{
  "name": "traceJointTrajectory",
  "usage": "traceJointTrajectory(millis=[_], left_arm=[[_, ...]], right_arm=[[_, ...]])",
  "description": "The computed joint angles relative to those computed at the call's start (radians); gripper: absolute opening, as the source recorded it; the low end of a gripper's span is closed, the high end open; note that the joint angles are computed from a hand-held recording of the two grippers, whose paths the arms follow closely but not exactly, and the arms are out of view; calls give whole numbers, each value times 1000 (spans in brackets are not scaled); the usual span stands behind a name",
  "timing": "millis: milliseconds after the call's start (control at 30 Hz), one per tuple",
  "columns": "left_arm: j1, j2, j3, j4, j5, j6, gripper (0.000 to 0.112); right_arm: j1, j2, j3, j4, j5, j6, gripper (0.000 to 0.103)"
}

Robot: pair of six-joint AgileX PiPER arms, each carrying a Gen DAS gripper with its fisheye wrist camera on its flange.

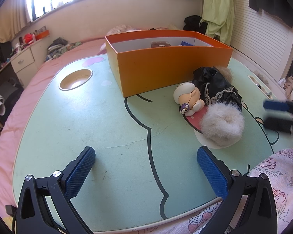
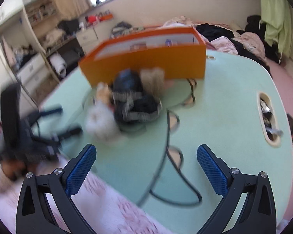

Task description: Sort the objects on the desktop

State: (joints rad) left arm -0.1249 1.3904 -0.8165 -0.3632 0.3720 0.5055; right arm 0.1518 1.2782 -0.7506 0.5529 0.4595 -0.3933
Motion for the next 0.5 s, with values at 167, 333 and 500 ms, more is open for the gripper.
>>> traceJointTrajectory(millis=[167,333,500], left_arm=[[1,0,1,-2,0,3,103],[1,-2,1,-2,1,3,103],[2,-1,1,-4,0,5,103]], right_arm=[[-12,108,-129,93,27,-10,102],[23,215,-213,14,58,84,63],[-39,162,-132,240,74,-148,37]])
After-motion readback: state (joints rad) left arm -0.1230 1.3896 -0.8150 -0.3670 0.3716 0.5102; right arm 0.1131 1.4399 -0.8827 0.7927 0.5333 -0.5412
